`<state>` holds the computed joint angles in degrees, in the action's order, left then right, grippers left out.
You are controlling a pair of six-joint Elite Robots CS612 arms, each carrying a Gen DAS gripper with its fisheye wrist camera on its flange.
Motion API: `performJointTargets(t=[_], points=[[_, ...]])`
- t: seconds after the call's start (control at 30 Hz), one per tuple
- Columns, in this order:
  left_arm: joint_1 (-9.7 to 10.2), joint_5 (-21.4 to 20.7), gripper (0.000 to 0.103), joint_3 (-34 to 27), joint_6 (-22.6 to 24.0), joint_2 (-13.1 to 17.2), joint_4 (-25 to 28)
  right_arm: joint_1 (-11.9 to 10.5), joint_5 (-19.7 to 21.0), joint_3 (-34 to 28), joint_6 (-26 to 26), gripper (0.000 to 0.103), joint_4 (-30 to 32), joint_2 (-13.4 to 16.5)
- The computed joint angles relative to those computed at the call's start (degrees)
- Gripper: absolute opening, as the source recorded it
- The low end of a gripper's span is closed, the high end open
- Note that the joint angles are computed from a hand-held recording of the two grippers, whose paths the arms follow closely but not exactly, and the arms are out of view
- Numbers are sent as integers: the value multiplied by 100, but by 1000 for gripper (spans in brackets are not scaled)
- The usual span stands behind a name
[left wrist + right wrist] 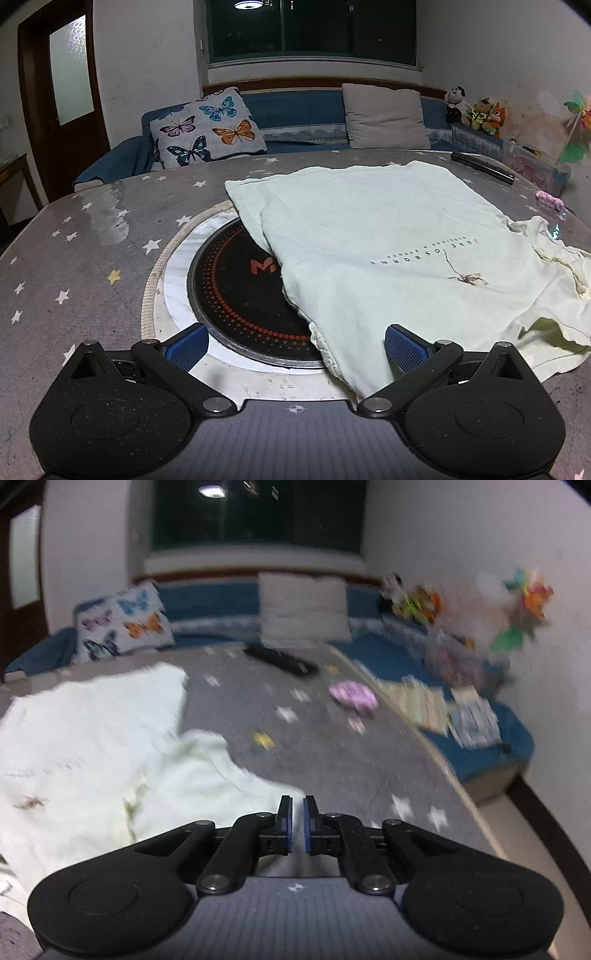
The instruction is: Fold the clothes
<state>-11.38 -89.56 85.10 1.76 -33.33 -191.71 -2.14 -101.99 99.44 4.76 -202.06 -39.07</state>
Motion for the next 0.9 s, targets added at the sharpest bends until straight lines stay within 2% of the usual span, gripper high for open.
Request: performJointTargets(t=[0.03,0.1,0.27,0.33,0.47,0.5,0.6,0.73,0.77,0.87,0.9], points=[[2,-11,103,-4,-22,-1,5,10,99,-25,-111,9,-108,13],[7,-34,102,-13,-66,-2,16,29,580,-169,-402,14,-146,62],[23,-87,102,-1,-161,-25,75,48,1527,-738,-778,20,386,306],[40,-118,98,-7,-222,-33,115,67,1593,-949,-835,28,703,395],[103,-315,94,-53,-451,-41,229,99,1332,-1241,-700,28,1135,544],[121,-394,93,-80,-515,-34,271,94,1249,-1262,-624,33,1190,559],[161,-641,87,-188,-679,3,465,52,1227,-1231,-493,35,1157,554],[166,-848,79,-332,-750,70,742,126,1051,-1137,-708,35,1021,495],[165,-899,78,-350,-740,77,796,137,1128,-1113,-776,35,965,470],[174,-1116,65,-396,-762,99,895,169,1471,-1036,-984,36,824,383],[176,-1191,54,-410,-787,106,916,184,1627,-1015,-1073,37,785,349]])
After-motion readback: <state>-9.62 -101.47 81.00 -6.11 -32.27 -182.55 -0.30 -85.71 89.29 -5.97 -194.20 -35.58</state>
